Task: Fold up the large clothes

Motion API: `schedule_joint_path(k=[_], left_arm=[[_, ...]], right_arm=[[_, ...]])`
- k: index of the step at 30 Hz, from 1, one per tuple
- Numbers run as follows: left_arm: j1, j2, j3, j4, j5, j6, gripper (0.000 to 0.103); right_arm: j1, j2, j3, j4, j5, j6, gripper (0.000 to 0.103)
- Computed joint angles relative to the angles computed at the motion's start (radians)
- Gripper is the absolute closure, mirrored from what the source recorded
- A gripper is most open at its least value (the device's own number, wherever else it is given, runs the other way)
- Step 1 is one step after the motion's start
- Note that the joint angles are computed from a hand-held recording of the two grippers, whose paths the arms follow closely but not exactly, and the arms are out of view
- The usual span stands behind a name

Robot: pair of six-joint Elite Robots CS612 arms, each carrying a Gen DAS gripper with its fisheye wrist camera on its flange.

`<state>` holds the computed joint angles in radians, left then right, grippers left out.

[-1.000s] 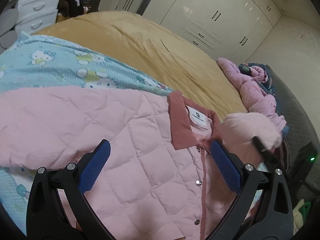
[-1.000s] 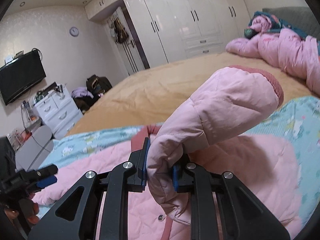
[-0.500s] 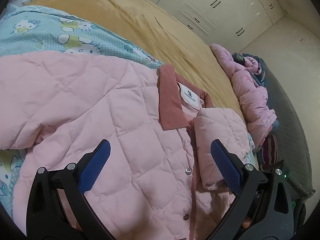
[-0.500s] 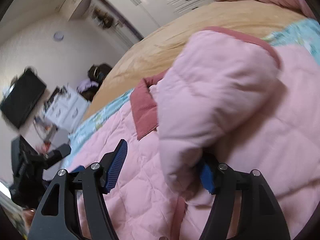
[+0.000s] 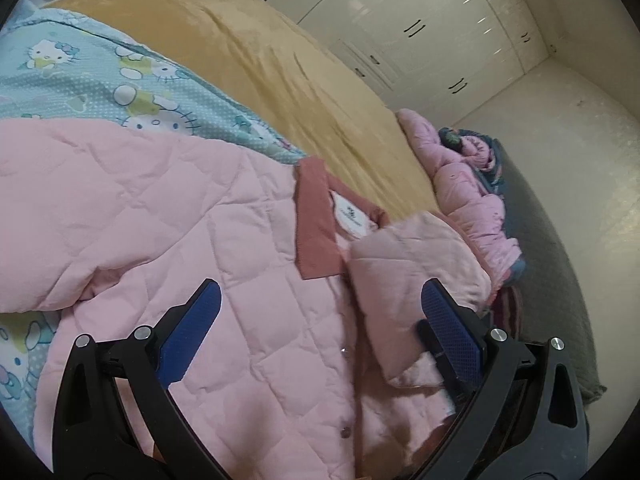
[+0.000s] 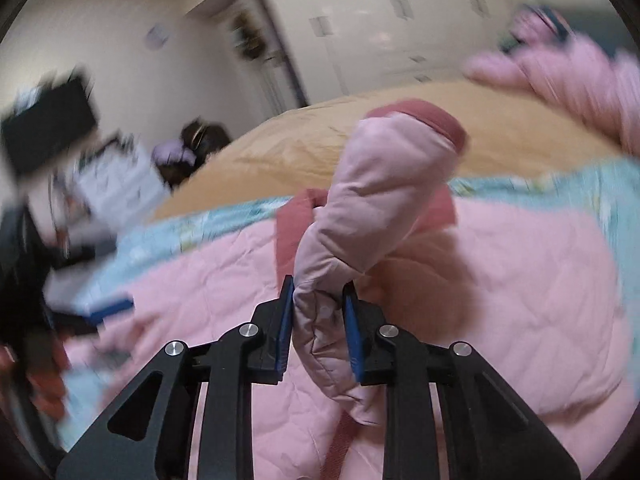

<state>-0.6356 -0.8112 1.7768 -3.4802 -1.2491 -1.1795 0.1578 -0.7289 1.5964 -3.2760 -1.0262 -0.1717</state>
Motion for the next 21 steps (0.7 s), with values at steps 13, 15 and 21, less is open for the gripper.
schedule_joint_path(k=[13, 15, 21], left_arm=[[0.032, 0.075, -0.019, -0.211, -0.115, -0.089, 0.009], [0.036, 0.09, -0.032, -0.231, -0.147, -0.092, 0.009], [0.031, 0.072, -0.048, -0.031, -0.138, -0.04, 0.009]], right_arm=[[0.05, -0.008, 0.004, 0.224, -0.041, -0.259, 0.07], [0.045, -0.011, 0.003, 0.28, 0.004, -0.262, 0.058], [0.028, -0.025, 0.016, 0.313, 0.07, -0.245, 0.046]])
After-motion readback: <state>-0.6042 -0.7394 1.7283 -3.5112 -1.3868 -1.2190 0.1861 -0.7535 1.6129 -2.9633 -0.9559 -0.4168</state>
